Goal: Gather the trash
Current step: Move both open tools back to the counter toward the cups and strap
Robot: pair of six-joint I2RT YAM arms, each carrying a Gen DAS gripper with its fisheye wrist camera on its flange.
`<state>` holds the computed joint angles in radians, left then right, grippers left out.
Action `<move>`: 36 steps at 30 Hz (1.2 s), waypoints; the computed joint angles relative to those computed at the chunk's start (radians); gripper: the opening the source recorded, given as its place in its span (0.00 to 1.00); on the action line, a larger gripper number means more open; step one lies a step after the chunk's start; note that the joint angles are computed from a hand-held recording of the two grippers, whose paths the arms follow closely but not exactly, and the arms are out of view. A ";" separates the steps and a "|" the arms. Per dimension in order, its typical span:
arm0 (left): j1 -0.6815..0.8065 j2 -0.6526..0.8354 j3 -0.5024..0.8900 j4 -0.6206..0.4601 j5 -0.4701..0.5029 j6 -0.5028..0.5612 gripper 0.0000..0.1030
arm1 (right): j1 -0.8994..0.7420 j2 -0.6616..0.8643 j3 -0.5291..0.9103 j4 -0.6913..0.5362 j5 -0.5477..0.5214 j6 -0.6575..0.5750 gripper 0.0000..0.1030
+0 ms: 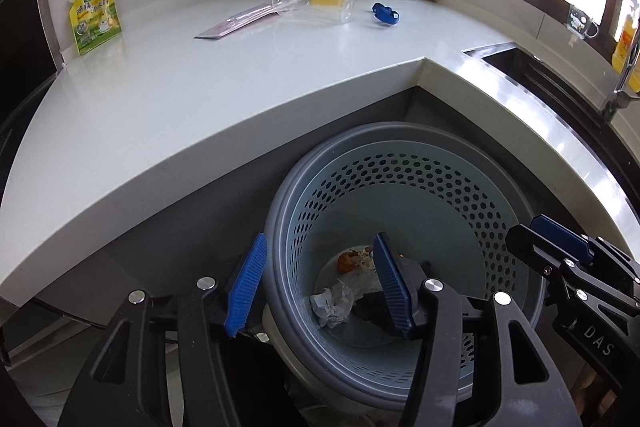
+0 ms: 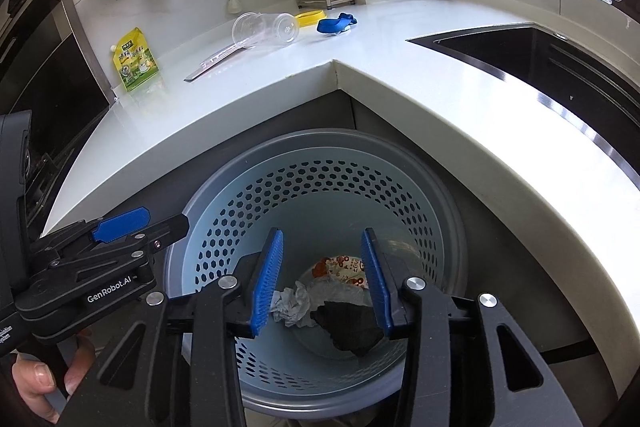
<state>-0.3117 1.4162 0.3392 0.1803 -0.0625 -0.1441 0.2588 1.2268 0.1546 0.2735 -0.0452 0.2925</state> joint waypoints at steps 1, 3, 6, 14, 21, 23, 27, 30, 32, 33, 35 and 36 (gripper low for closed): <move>0.001 -0.004 -0.003 0.000 -0.001 0.001 0.55 | 0.000 0.000 -0.002 0.002 0.000 0.001 0.38; 0.006 -0.010 -0.010 0.002 -0.001 0.004 0.57 | -0.002 0.002 -0.003 0.005 -0.002 0.001 0.38; 0.015 -0.005 -0.008 0.005 0.003 0.005 0.58 | -0.009 0.013 -0.004 0.016 -0.007 0.001 0.38; 0.047 -0.023 0.002 -0.010 0.018 0.017 0.66 | -0.031 0.029 -0.005 0.043 -0.032 0.000 0.39; 0.112 -0.064 0.037 -0.046 0.046 0.038 0.72 | -0.050 0.021 0.044 0.014 -0.036 -0.023 0.41; 0.130 -0.066 0.062 -0.058 0.055 0.047 0.74 | -0.061 0.012 0.069 -0.001 -0.032 -0.037 0.47; 0.166 -0.055 0.134 -0.079 0.071 0.058 0.81 | -0.090 0.032 0.143 -0.022 -0.035 -0.075 0.47; 0.182 -0.034 0.202 -0.088 0.067 0.067 0.87 | -0.113 0.076 0.224 -0.036 -0.035 -0.105 0.50; 0.191 -0.010 0.251 -0.086 0.058 0.073 0.90 | -0.127 0.119 0.286 -0.043 -0.035 -0.122 0.52; 0.195 0.007 0.280 -0.087 0.056 0.077 0.91 | -0.133 0.145 0.320 -0.048 -0.036 -0.125 0.52; 0.202 0.047 0.347 -0.099 0.054 0.086 0.92 | -0.147 0.199 0.390 -0.061 -0.038 -0.129 0.52; 0.205 0.071 0.381 -0.100 0.051 0.089 0.93 | -0.153 0.227 0.426 -0.067 -0.040 -0.134 0.53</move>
<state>-0.1063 1.4873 0.7200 0.0806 -0.0120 -0.0553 0.1058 1.4536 0.5805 0.2069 -0.0851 0.1587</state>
